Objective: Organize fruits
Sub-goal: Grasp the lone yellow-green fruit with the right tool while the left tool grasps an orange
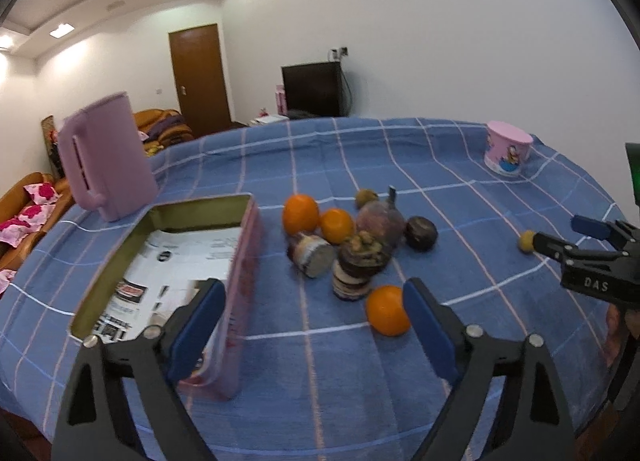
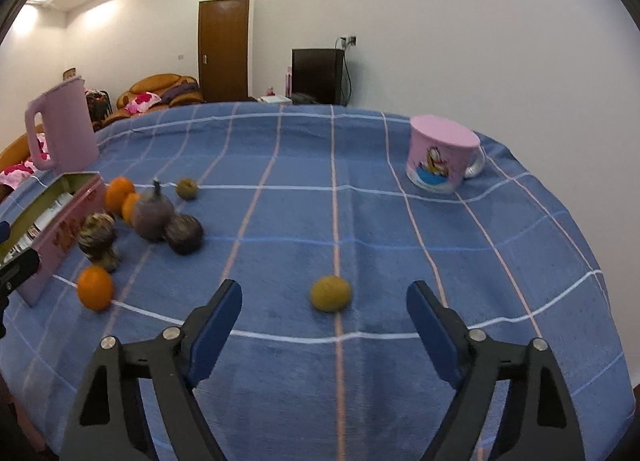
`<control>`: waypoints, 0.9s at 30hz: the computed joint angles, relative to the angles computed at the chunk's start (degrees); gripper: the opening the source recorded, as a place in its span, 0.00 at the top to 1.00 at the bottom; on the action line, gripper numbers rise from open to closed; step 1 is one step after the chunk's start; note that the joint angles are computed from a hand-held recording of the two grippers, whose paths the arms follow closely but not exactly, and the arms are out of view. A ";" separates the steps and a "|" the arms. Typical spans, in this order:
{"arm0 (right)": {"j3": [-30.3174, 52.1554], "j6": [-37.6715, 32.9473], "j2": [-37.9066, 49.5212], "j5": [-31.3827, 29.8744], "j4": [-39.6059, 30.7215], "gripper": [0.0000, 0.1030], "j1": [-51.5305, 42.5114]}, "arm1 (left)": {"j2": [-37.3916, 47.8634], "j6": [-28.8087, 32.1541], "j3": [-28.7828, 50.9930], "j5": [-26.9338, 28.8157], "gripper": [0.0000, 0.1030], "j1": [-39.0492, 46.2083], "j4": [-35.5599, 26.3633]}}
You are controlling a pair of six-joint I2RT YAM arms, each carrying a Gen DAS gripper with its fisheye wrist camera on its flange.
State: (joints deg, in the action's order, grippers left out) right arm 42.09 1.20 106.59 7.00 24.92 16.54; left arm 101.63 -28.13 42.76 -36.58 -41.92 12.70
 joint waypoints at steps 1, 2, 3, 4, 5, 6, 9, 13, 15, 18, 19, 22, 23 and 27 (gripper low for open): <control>0.69 -0.09 0.53 -0.61 -0.55 0.24 -0.29 | 0.27 -0.15 0.33 1.07 0.17 0.17 -0.20; 1.33 -0.03 1.05 -0.75 -1.03 0.26 -0.44 | 0.77 -0.11 0.85 2.30 0.20 0.35 -0.42; 2.27 -0.05 1.60 -0.91 -1.99 0.30 -0.59 | 1.38 -0.06 1.27 3.08 0.24 0.57 -0.43; 3.36 -0.11 2.29 -1.86 -3.00 0.34 -1.09 | 1.99 -0.29 1.97 4.38 0.27 0.90 -0.90; 4.16 0.03 2.78 -2.59 -3.84 0.36 -1.34 | 1.98 -0.48 1.98 5.07 0.28 1.06 -1.03; 4.85 0.15 3.22 -3.19 -4.50 0.42 -1.63 | 2.44 -0.66 2.46 5.82 0.30 1.30 -1.32; 6.97 0.94 4.57 -5.47 -6.58 0.44 -2.52 | 3.08 -0.83 2.75 8.00 0.31 2.11 -1.15; 9.23 1.03 5.90 -6.41 -8.32 0.45 -2.69 | 4.28 -0.80 4.05 10.52 0.34 2.81 -1.85; 11.99 1.08 8.07 -7.41 -11.21 0.56 -2.93 | 4.92 -0.62 4.98 11.69 0.38 3.10 -2.57; 13.19 1.64 8.94 -8.99 -12.30 0.60 -3.62 | 6.70 -0.28 7.28 12.67 0.40 3.35 -4.15; 13.18 1.51 8.94 -9.21 -12.33 0.61 -3.60 | 7.58 -0.11 8.29 12.92 0.42 3.39 -4.59; 13.63 0.90 9.29 -9.49 -12.99 0.61 -3.41 | 9.13 0.00 10.60 13.94 0.44 3.41 -6.01; 13.76 0.71 9.40 -9.69 -13.17 0.62 -3.36 | 9.62 0.31 11.48 13.51 0.44 3.12 -6.66; 14.29 -0.29 9.92 -9.62 -13.45 0.65 -2.75 | 10.94 0.47 13.16 13.94 0.45 2.74 -7.50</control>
State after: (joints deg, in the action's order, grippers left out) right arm 56.38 0.90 116.50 -2.62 11.47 13.79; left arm 112.57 -27.65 55.92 -22.64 -39.18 5.20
